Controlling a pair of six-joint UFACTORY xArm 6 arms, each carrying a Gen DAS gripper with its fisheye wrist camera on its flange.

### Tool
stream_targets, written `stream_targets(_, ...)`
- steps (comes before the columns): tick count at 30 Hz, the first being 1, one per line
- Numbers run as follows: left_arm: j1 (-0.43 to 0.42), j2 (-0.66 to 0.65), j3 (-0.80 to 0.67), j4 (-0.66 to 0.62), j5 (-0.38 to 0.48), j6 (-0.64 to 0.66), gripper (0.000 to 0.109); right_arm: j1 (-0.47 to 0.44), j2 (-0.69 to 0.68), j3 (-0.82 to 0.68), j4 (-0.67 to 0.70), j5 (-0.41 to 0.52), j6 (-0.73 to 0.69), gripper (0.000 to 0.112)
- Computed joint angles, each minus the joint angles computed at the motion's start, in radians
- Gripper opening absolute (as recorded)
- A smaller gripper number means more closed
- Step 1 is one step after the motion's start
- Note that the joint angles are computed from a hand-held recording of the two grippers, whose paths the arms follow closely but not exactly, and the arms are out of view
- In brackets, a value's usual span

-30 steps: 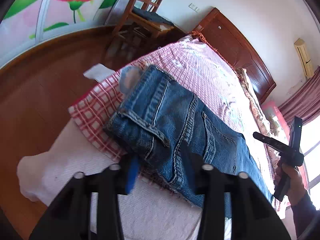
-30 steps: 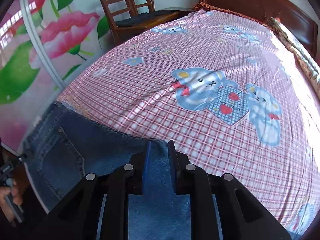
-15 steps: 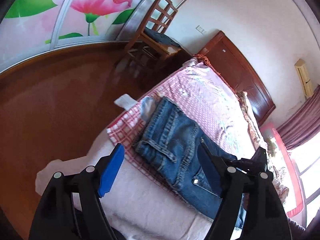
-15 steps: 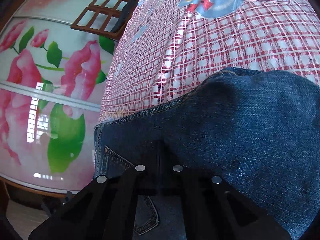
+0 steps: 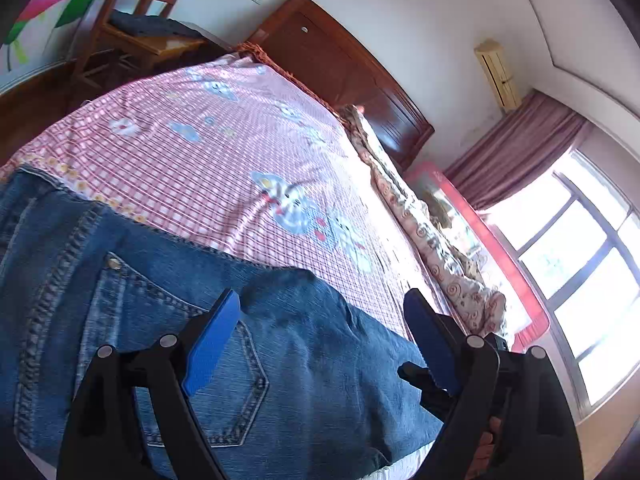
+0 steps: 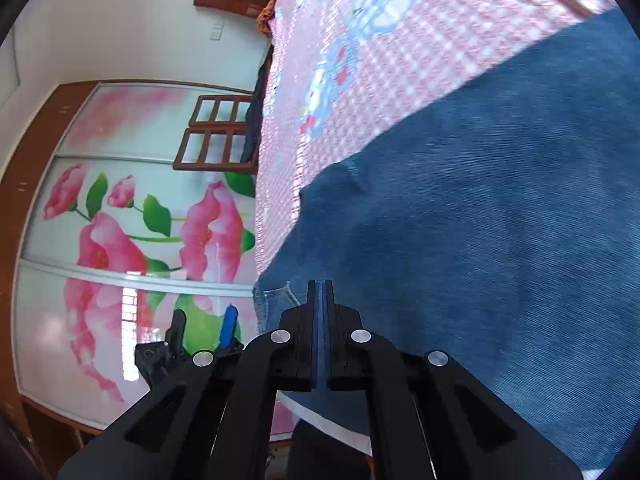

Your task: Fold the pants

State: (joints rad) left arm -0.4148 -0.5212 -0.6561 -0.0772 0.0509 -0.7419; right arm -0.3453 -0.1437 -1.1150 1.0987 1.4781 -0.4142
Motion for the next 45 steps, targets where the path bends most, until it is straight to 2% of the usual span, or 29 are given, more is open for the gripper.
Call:
stream_targets(3, -0.018, 0.111, -0.066, 0.057, 0.054, -0.043, 0.084, -0.155, -0.042, 0.044, -0.064, 0.069, -0.012, 0.000)
stream_targets(5, -0.002, 0.150, -0.082, 0.132, 0.141, -0.120, 0.082, -0.251, -0.054, 0.053, -0.096, 0.105, -0.022, 0.001)
stream_targets(6, 0.002, 0.158, -0.066, 0.165, 0.126, -0.131, 0.080, -0.289, -0.063, 0.057, -0.115, 0.118, -0.036, 0.001)
stream_targets(7, 0.003, 0.149, -0.059, 0.239, 0.126, -0.158, 0.080, -0.321, -0.070, 0.058, -0.127, 0.136, -0.060, 0.001)
stream_targets(8, -0.003, 0.145, -0.072, 0.302, 0.168, -0.184, 0.080, -0.345, -0.069, 0.055, -0.136, 0.159, -0.084, 0.001)
stream_targets(10, -0.021, 0.146, -0.122, 0.342, 0.275, -0.209, 0.081, -0.367, -0.084, 0.067, -0.129, 0.188, -0.118, 0.001)
stream_targets(11, -0.028, 0.134, -0.126, 0.324, 0.299, -0.217, 0.084, -0.365, -0.094, 0.079, -0.119, 0.188, -0.129, 0.001)
stream_targets(15, -0.080, 0.022, -0.074, 0.337, 0.317, -0.342, 0.087, -0.320, -0.103, 0.137, 0.004, 0.218, -0.183, 0.001)
stream_targets(17, -0.135, -0.025, -0.057, 0.450, 0.347, -0.476, 0.092, -0.270, -0.085, 0.160, 0.019, 0.189, -0.185, 0.001)
stream_targets(19, -0.196, -0.043, -0.054, 0.509, 0.397, -0.568, 0.092, -0.209, -0.073, 0.183, -0.062, 0.095, -0.162, 0.000)
stream_targets(20, -0.226, -0.054, -0.050, 0.549, 0.420, -0.623, 0.092, -0.209, -0.065, 0.193, -0.062, 0.086, -0.165, 0.000)
stream_targets(21, -0.251, -0.060, -0.045, 0.577, 0.439, -0.662, 0.092, -0.234, -0.057, 0.201, -0.025, 0.111, -0.155, 0.000)
stream_targets(24, -0.311, -0.043, -0.060, 0.635, 0.526, -0.734, 0.092, -0.302, -0.073, 0.186, -0.058, 0.156, -0.156, 0.005)
stream_targets(27, -0.325, -0.017, -0.066, 0.639, 0.541, -0.781, 0.092, -0.389, -0.109, 0.142, -0.104, 0.174, -0.217, 0.020)
stream_targets(29, -0.356, 0.002, -0.103, 0.692, 0.612, -0.797, 0.092, -0.459, -0.133, 0.114, -0.137, 0.153, -0.250, 0.024)
stream_targets(30, -0.384, 0.012, -0.129, 0.724, 0.678, -0.801, 0.092, -0.489, -0.144, 0.101, -0.156, 0.130, -0.266, 0.024)
stream_targets(34, -0.528, 0.054, -0.243, 0.856, 1.029, -0.812, 0.096, -0.545, -0.242, 0.114, -0.233, -0.084, -0.364, 0.024)
stream_targets(36, -0.586, 0.062, -0.275, 0.897, 1.153, -0.829, 0.100, -0.556, -0.265, 0.126, -0.242, -0.155, -0.385, 0.026)
stream_targets(38, -0.612, 0.050, -0.277, 0.908, 1.191, -0.839, 0.101, -0.564, -0.267, 0.130, -0.246, -0.175, -0.402, 0.056)
stream_targets(39, -0.621, 0.049, -0.280, 0.903, 1.207, -0.840, 0.101, -0.564, -0.268, 0.138, -0.246, -0.197, -0.399, 0.056)
stream_targets(45, -0.652, 0.052, -0.275, 0.870, 1.242, -0.835, 0.101, -0.603, -0.186, 0.129, -0.157, -0.179, -0.251, 0.056)
